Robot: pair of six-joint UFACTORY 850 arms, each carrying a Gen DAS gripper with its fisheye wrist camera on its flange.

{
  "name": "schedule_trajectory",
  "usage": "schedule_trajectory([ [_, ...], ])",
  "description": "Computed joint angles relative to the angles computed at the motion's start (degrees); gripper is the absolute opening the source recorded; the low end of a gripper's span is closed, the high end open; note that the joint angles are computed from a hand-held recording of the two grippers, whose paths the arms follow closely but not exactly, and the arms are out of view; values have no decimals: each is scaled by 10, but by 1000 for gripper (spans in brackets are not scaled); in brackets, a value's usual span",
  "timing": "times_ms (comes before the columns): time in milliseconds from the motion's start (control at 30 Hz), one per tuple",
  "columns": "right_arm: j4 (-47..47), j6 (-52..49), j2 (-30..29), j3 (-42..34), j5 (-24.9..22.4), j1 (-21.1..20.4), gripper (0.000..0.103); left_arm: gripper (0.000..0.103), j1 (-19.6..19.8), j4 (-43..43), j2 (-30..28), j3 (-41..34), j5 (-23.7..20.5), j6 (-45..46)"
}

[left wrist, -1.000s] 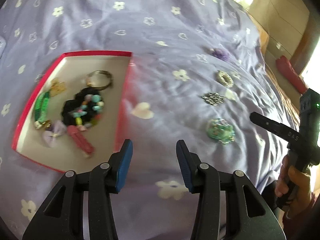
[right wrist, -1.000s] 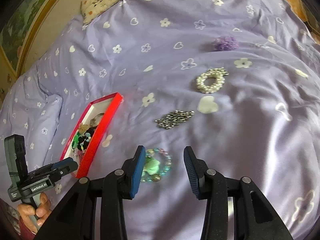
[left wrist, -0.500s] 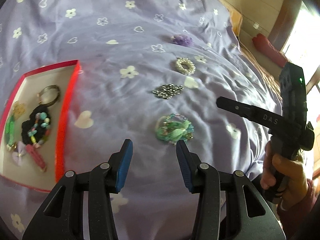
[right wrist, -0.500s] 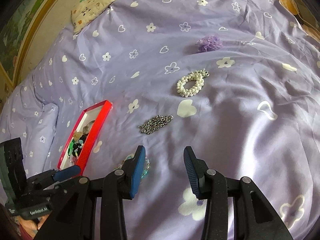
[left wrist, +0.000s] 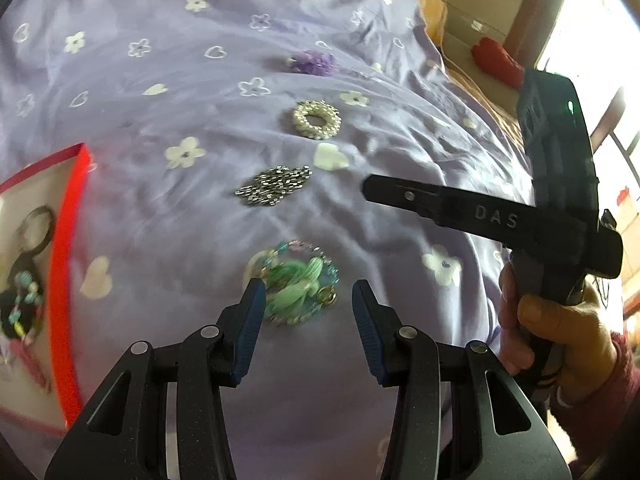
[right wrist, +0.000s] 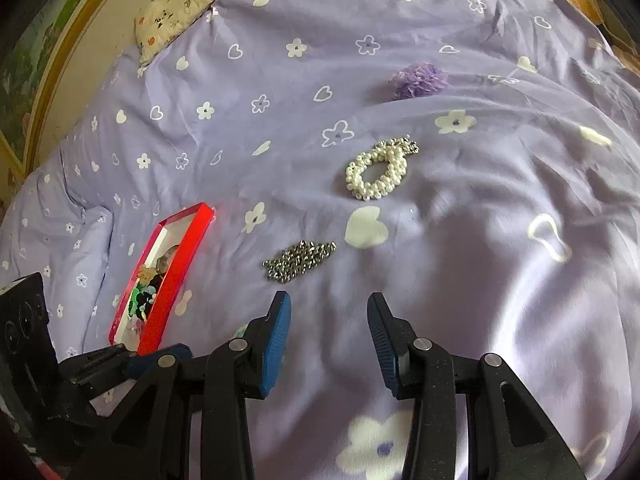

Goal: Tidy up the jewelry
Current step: 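Grasp the green beaded bracelet with the left tool while the right grasps the silver chain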

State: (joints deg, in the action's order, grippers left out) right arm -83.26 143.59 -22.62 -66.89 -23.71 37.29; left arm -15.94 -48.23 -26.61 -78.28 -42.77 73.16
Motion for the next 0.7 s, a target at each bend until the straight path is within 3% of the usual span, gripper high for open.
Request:
schedule_trajectory([
  [133, 5, -24, -13, -16, 13, -12, 43, 40, -13, 16, -20, -14, 6, -9],
  [200, 15, -46, -24, -29, 23, -19, 43, 34, -16, 28, -30, -22, 6, -20],
  [267, 35, -78, -37, -45, 33, -27, 43, 22, -17, 42, -39, -29, 7, -34],
  [367, 87, -147, -64, -76, 47, -38, 43, 15, -10, 29, -48, -37, -7, -29],
  [467, 157, -233, -91, -106, 59, -45, 43, 12, -5, 15, -49, -40, -12, -20],
  [600, 206, -318, -118, -143, 33, -40, 43, 12, 4, -7, -40, -35, -20, -6],
  [667, 239, -367, -127, -159, 12, -37, 30, 12, 10, -24, -33, -32, -28, 7],
  [700, 252, -387, -132, -166, 3, -37, 14, 12, 13, -33, -29, -30, -31, 13],
])
